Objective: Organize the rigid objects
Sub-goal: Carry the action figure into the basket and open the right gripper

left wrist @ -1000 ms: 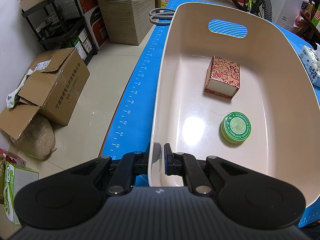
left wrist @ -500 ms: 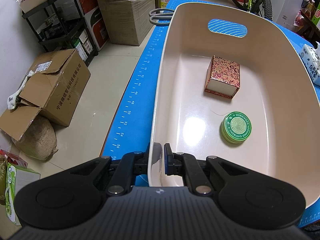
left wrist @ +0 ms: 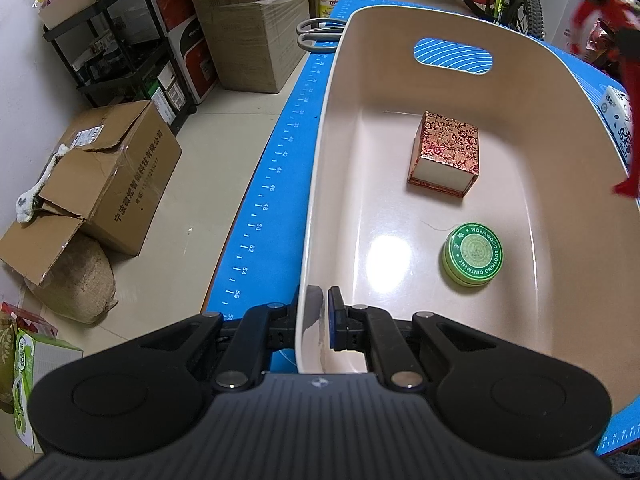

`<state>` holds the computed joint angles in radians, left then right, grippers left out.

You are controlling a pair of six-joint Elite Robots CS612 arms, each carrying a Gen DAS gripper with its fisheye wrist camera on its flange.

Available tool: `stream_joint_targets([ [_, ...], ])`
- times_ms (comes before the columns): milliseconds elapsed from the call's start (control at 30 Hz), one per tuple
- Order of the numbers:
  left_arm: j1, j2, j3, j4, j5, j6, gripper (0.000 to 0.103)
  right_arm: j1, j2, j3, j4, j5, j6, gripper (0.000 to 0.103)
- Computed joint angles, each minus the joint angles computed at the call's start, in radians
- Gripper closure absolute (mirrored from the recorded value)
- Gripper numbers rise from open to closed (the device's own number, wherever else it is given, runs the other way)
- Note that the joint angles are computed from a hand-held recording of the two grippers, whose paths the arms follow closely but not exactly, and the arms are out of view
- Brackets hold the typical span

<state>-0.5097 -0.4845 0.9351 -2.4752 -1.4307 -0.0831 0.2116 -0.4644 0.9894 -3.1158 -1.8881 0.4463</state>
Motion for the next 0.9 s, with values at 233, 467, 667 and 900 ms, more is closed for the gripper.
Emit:
stream_joint_targets([
  [233,-0.002,0.001,-0.002,0.000,0.005,0.005,0.092,0.009,0.047,-0.088,0.106,0.074,-0.012,0.072],
  [467,-0.002,0.002,-0.003,0.001,0.006,0.005,0.092,0.008,0.076,-0.148,0.255,0.156,-0.011,0.072],
  [667,-0.002,0.002,-0.003,0.000,0.006,0.005,0.092,0.009,0.091,-0.192,0.405,0.176,-0.024,0.072],
  [900,-0.001,0.000,0.004,-0.008,0.005,0.009,0.092,0.009,0.101,-0.230,0.519,0.199,-0.036,0.072],
])
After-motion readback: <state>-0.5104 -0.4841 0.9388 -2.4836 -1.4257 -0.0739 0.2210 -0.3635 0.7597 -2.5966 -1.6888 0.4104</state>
